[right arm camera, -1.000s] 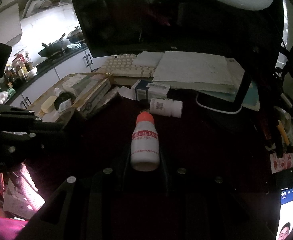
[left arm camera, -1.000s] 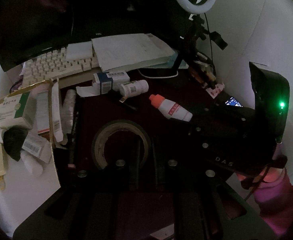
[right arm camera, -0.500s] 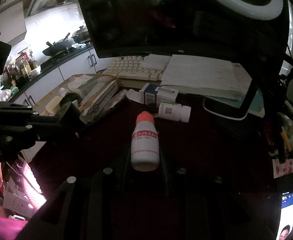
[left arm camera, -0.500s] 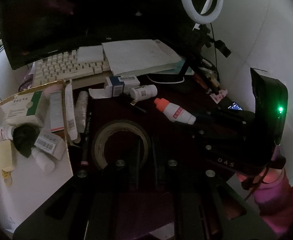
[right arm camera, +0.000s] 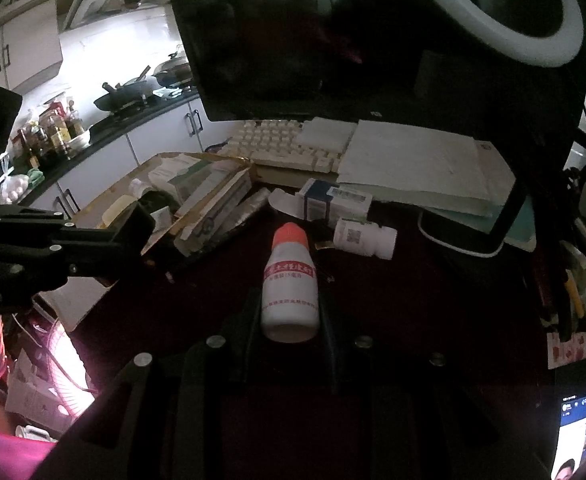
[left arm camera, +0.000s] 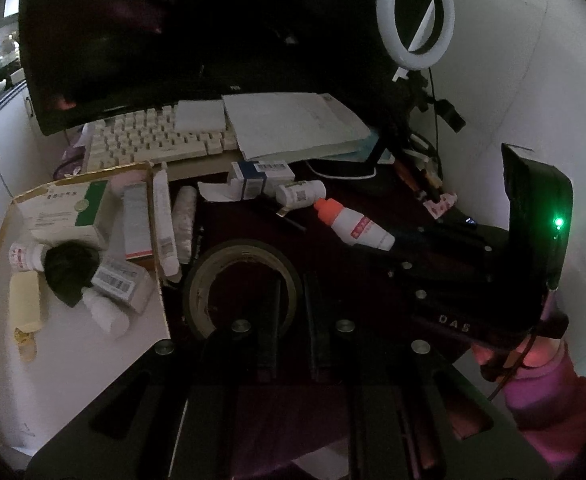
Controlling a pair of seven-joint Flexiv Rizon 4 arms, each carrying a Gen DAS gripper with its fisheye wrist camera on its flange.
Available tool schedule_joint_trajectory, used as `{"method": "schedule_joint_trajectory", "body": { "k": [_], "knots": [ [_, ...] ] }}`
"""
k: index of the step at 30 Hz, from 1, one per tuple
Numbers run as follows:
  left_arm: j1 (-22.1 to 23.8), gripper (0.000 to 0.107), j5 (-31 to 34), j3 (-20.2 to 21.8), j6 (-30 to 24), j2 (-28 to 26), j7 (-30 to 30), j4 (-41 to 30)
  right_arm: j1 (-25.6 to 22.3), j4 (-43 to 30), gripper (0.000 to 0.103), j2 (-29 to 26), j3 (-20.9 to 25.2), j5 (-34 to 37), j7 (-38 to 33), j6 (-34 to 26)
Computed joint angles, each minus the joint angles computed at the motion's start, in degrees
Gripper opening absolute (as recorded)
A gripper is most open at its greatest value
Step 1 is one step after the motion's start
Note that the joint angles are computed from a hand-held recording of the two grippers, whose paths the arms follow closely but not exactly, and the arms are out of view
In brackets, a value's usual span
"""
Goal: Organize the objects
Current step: 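Carry the tape roll and orange-capped bottle toward the white tray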
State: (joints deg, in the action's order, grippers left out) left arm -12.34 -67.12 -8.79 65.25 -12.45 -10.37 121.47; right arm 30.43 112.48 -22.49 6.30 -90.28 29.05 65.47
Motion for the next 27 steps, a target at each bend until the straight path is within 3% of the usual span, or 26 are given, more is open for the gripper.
{"method": "schedule_joint_trajectory", "body": {
  "k": [27],
  "knots": [
    [1.7,0.010,-5.5,2.3,1.1,2.0,1.0,1.1,2.3,-5.3,0.026,-3.2,-1.3,1.1,-4.6,2.1]
  ]
}}
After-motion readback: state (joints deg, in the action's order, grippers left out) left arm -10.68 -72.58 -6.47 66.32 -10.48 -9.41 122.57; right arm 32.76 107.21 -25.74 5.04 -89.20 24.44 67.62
